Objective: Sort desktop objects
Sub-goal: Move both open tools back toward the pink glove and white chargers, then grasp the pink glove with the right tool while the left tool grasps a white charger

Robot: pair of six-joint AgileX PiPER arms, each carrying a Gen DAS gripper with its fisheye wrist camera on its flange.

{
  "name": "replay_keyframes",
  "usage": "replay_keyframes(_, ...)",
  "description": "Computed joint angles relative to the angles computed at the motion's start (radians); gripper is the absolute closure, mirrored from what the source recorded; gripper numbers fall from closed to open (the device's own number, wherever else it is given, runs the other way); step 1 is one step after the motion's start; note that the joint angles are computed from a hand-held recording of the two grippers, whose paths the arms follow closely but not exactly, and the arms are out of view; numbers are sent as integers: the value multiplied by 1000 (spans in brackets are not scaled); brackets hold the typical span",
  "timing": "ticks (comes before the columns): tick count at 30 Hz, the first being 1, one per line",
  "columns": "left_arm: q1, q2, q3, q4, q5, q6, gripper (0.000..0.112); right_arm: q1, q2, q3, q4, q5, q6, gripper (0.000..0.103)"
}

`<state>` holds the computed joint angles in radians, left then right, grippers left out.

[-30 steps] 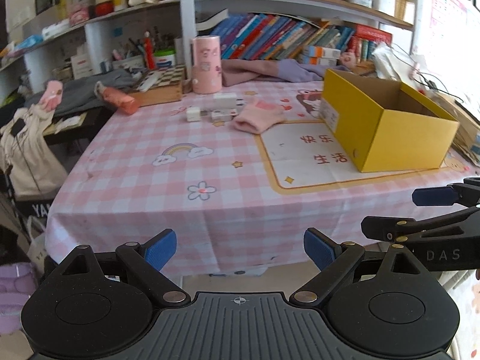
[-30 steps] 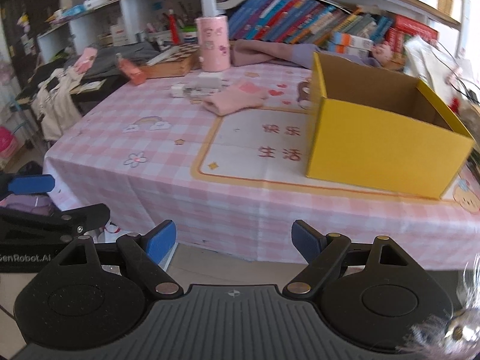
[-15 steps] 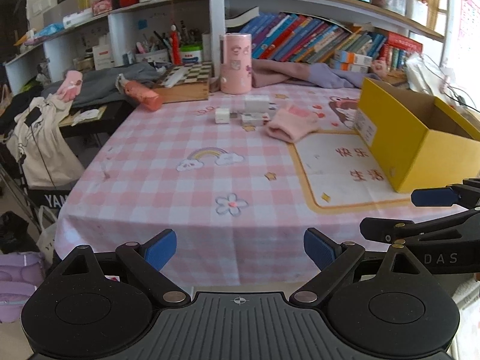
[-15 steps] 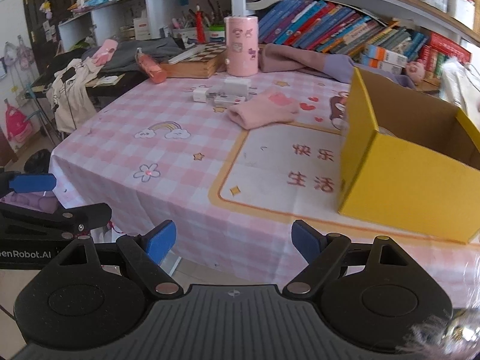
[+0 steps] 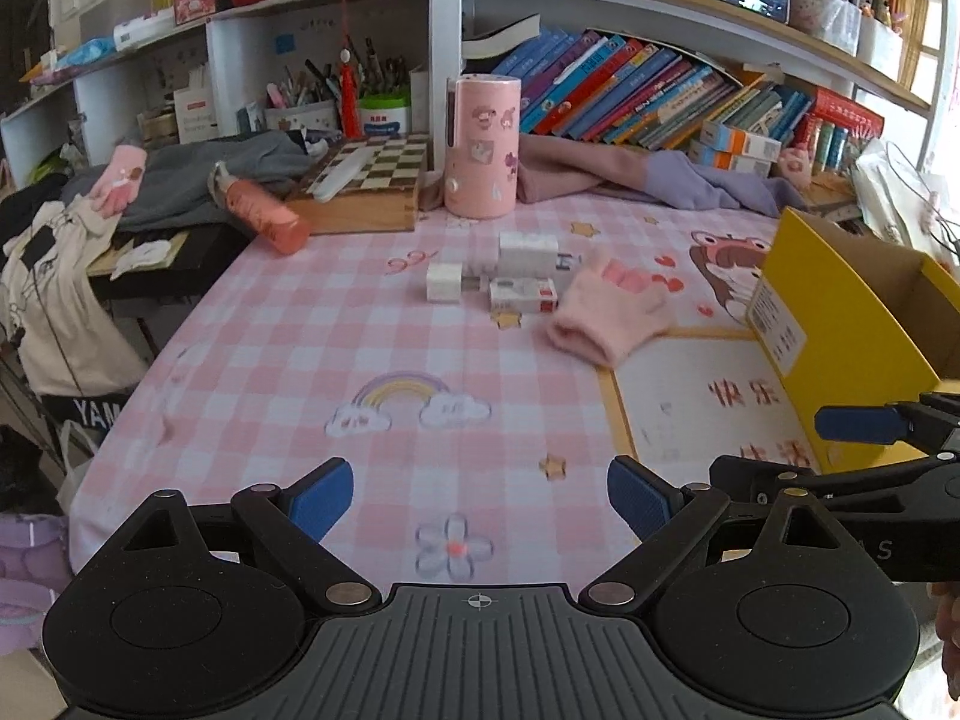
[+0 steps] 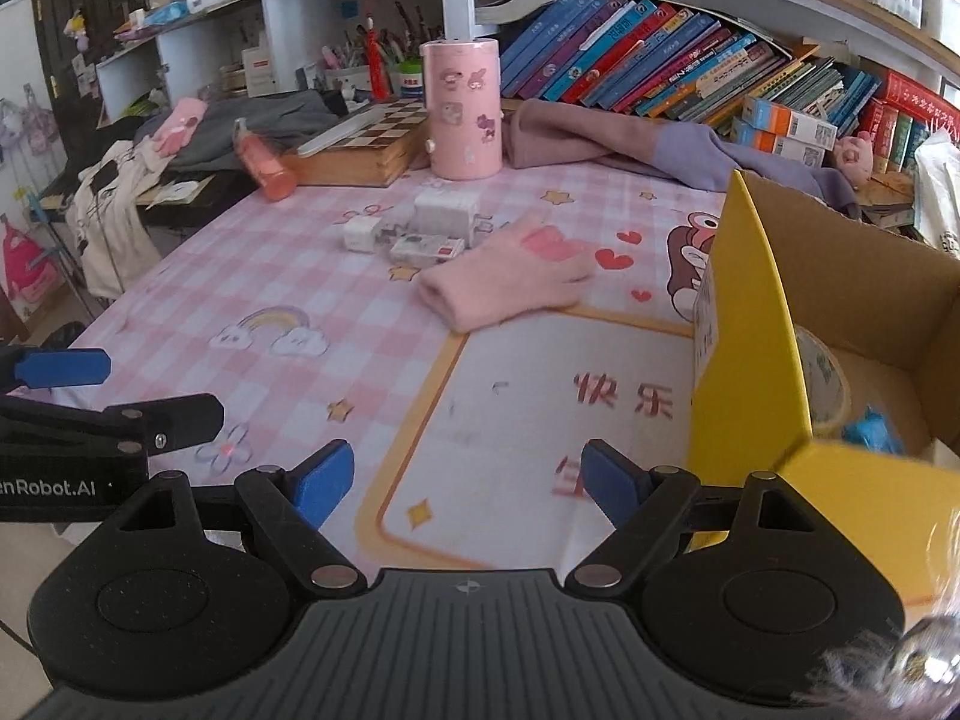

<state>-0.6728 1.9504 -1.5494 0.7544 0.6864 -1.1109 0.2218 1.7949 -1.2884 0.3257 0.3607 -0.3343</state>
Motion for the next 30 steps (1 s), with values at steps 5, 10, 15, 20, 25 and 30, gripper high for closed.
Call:
replay_keyframes(5,23,71,-125,-44,39,74,18,-27,84,-119,58,43,-63,21)
replay_keyframes(10,45,136,-239,-86,83,139,18,-45,175,-251,77,109,-76,21)
replay_keyframes(15,71,196,-344,-121,122,194,18,-49,265,-390,58,173,-49,21)
replay_keyframes(20,98,267,-475,-149,177,251,18,-47,375,-564,31,240,0,21)
replay_keyframes(25,119,333,-607,-169,232,298,18,-28,534,-814,-27,353,76,23)
replay_keyframes(30,134,401,-738,-197,294,354,18,-3,683,-1070,-61,453,93,23)
